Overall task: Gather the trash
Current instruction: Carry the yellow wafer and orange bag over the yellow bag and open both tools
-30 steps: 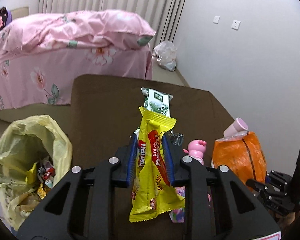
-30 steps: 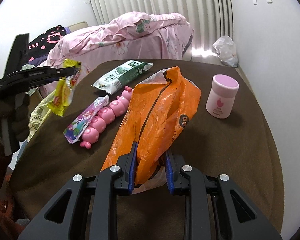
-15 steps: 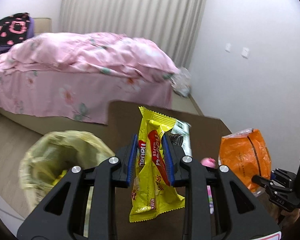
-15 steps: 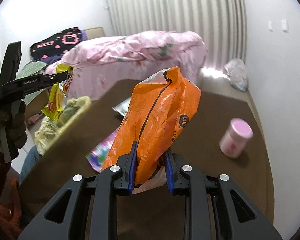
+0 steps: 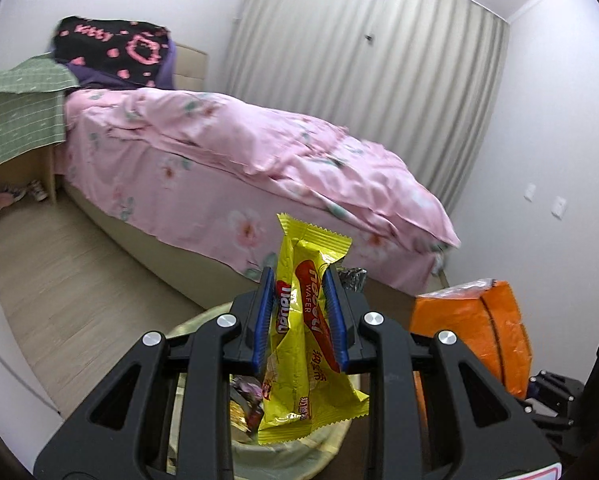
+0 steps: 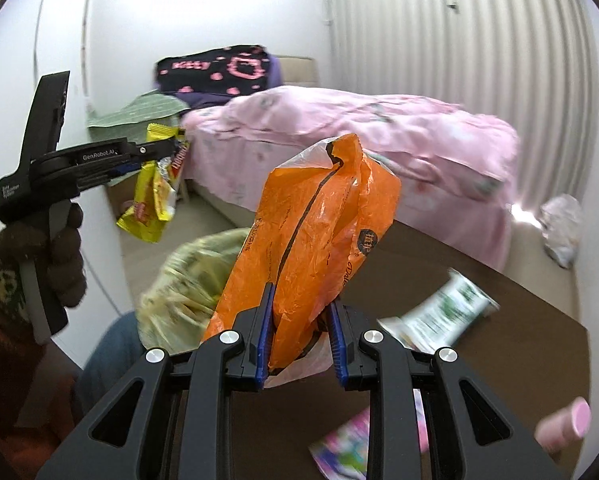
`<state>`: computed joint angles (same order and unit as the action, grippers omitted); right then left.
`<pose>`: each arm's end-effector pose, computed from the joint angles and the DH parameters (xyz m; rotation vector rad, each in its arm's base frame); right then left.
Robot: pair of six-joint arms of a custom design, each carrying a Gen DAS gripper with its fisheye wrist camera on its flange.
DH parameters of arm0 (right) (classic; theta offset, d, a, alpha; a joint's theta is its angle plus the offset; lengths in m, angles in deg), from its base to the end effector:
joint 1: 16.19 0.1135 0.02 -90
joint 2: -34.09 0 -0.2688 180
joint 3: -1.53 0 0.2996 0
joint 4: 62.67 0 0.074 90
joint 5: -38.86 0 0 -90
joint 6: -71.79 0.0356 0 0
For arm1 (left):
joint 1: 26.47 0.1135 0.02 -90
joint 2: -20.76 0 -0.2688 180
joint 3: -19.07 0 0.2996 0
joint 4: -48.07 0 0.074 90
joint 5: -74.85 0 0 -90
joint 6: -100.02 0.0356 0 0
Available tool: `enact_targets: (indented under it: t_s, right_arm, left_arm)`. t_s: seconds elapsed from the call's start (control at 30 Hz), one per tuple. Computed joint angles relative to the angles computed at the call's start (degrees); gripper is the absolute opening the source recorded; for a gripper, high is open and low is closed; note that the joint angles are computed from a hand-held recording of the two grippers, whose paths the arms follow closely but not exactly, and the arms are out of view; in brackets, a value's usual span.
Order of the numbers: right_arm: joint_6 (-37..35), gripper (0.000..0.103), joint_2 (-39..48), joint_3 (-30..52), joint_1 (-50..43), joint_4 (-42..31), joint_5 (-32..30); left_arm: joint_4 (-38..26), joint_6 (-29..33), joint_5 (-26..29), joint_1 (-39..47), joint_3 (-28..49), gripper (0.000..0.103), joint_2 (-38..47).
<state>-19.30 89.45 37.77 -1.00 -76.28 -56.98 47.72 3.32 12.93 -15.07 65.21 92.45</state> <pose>0.2329 0.0670 0.1774 -0.3634 2.1184 0.2527 0.2981 0.0430 0.1934 -0.0053 1.9930 -0.4414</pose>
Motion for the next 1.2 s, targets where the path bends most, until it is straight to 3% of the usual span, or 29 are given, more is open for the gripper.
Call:
enact_targets:
  t_s: [0.33,0.6,0.93,1.03,1.1,1.2]
  right_arm:
    - [-0.7,0.024,27.1,14.9,4.8,6.0,-0.4]
    - [-0.9,0.024,45.0,27.1,6.4,3.3,-1.6]
    - [-2.0,0.024,55.1,35.2,7.3,-1.6,-2.5]
    - [-1.6,0.029,54.6,34.7,7.5,-1.3,-2.1]
    - [-1.3,0.042,54.0,34.2,7.4,-0.9,-2.9]
    - [-0.8,0.046,52.8,33.2,7.8,-0.5,-2.2]
  left_arm:
    - [5.6,-3.3,0.7,4.4,1.0,0.024,6.2]
    - [6.9,-2.9,-1.4,2.5,5.1,0.024,18.3]
    - [6.2,-3.5,0.0,1.9,12.8,0.024,34.1]
    - [6.2,-4.8,2.6,2.8,13.1,0.034,35.1]
    - [8.2,-6.6,4.5,3.7,12.0,0.052,34.4]
    - [10.1,-7.4,4.5,4.3,10.2,0.059,32.0]
